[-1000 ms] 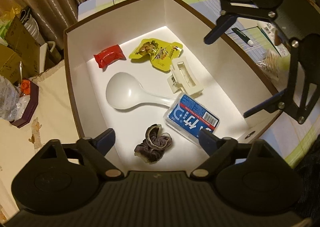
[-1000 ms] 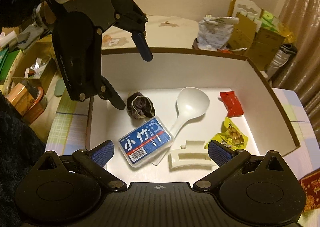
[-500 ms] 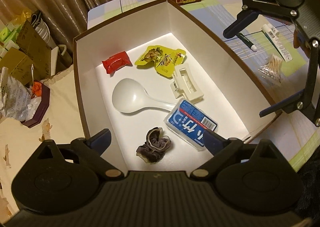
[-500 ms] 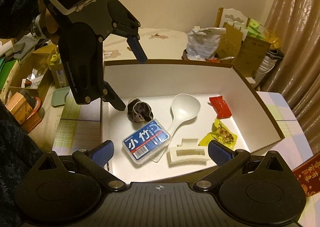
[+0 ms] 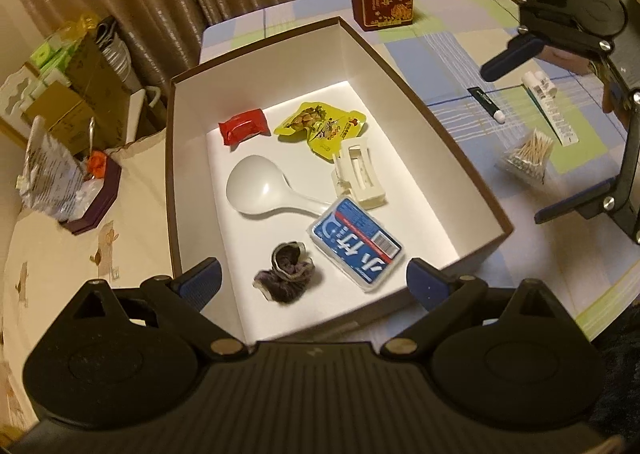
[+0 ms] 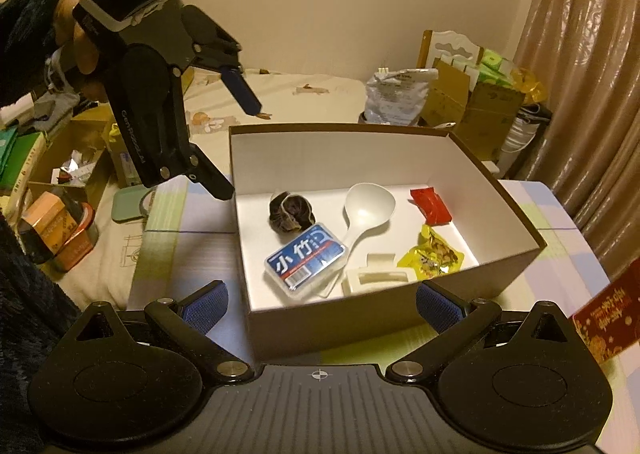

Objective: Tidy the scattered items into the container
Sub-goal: 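Move both open tools back toward the cotton swabs and tubes on the tablecloth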

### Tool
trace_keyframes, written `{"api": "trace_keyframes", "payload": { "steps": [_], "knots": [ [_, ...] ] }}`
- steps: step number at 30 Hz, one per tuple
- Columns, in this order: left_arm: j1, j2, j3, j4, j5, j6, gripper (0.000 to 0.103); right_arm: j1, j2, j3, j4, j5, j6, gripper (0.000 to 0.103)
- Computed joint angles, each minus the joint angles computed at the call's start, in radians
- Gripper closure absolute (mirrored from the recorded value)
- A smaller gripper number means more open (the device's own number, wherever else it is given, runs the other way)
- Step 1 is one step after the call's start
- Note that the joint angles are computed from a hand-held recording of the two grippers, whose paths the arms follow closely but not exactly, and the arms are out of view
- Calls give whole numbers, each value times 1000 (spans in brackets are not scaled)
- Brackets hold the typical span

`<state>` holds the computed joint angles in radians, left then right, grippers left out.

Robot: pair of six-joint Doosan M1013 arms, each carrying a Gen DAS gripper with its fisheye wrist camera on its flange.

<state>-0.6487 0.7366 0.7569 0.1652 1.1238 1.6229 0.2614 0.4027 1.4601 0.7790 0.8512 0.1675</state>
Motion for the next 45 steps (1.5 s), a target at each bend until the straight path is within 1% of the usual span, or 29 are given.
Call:
{"api": "trace_keyframes", "payload": {
  "steps": [6, 12, 24, 33, 41, 45],
  "knots": [
    [-25, -47, 79, 47, -28, -120, 4, -23, -36, 49, 36, 9, -31, 0],
    [-50, -82, 137, 81, -37, -233, 3, -45, -68, 96, 87, 20, -69, 0],
    [-108, -113, 199, 130, -40, -402, 3, -100, -125, 182, 164, 68, -131, 0],
    [-145, -117, 212, 161, -27, -489, 3, -139, -157, 232, 180, 77, -139, 0],
    [-168, -97, 191, 147, -29, -513, 3, -185, -192, 284, 179, 40, -87, 0],
    [-173, -77, 168, 99, -43, -499, 3, -211, -209, 309, 173, 13, -46, 0]
  ]
}}
